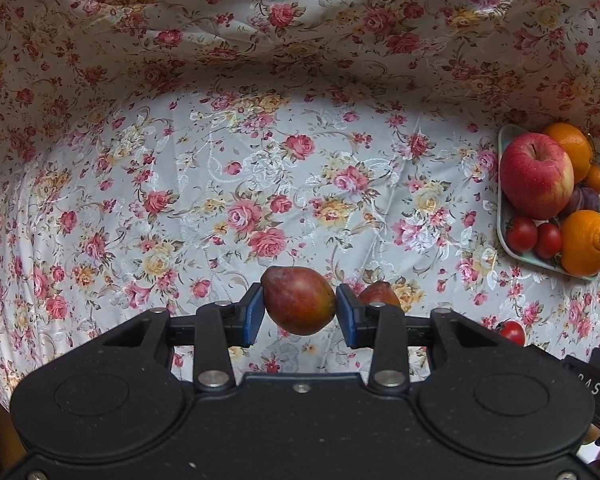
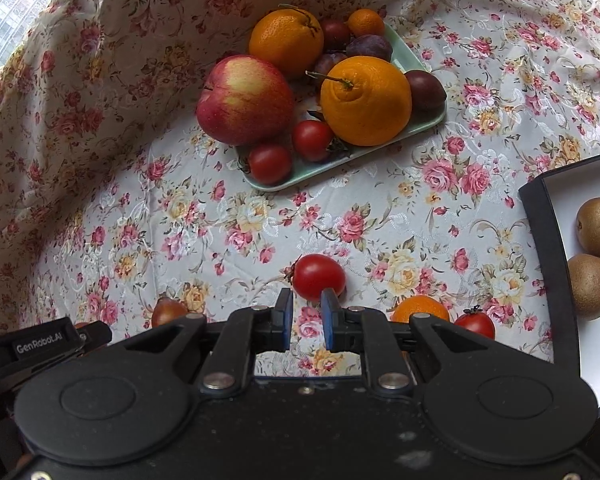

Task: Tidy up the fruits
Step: 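Grasp a red tomato with the right tool and lift it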

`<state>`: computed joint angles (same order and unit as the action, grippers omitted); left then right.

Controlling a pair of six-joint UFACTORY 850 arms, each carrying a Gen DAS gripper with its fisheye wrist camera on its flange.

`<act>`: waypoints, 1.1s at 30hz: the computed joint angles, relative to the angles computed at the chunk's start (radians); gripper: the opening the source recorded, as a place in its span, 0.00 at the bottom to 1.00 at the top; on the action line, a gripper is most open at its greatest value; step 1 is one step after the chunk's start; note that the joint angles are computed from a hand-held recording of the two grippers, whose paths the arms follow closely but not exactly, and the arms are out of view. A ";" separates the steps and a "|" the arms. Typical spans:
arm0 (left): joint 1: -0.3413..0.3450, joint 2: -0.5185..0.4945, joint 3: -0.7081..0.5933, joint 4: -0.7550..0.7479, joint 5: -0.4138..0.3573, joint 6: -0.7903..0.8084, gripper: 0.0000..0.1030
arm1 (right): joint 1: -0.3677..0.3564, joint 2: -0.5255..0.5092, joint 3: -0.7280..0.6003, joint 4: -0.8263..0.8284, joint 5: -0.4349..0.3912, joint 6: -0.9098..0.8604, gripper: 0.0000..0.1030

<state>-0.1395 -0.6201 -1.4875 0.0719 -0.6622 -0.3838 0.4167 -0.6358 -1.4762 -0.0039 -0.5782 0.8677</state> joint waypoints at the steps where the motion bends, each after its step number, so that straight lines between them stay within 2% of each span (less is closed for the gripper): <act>1: 0.002 0.002 0.002 0.001 0.001 0.002 0.46 | 0.000 -0.005 -0.004 -0.010 -0.002 0.012 0.17; 9: 0.016 0.010 0.013 -0.015 0.010 0.032 0.46 | 0.002 -0.049 -0.044 -0.025 -0.001 0.071 0.17; 14: 0.028 0.013 0.020 -0.035 0.012 0.048 0.46 | 0.014 -0.087 -0.086 -0.101 -0.051 0.152 0.18; 17: 0.034 0.016 0.024 -0.042 0.016 0.057 0.46 | 0.029 -0.096 -0.096 -0.184 -0.061 0.225 0.20; 19: 0.038 0.017 0.026 -0.048 0.017 0.060 0.46 | 0.032 -0.105 -0.110 -0.194 -0.072 0.220 0.28; 21: 0.041 0.017 0.027 -0.050 0.016 0.060 0.46 | 0.036 -0.114 -0.122 -0.218 -0.089 0.243 0.32; 25: 0.046 0.020 0.032 -0.056 0.017 0.063 0.46 | 0.048 -0.137 -0.148 -0.296 -0.132 0.308 0.33; 28: 0.048 0.024 0.037 -0.059 0.019 0.069 0.46 | 0.052 -0.154 -0.168 -0.307 -0.162 0.312 0.38; 33: 0.050 0.023 0.036 -0.067 0.018 0.077 0.46 | 0.062 -0.182 -0.201 -0.332 -0.203 0.317 0.38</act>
<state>-0.0894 -0.5968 -1.4515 0.0052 -0.6438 -0.3068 0.4784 -0.8178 -1.6772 -0.3362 -0.7816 1.1850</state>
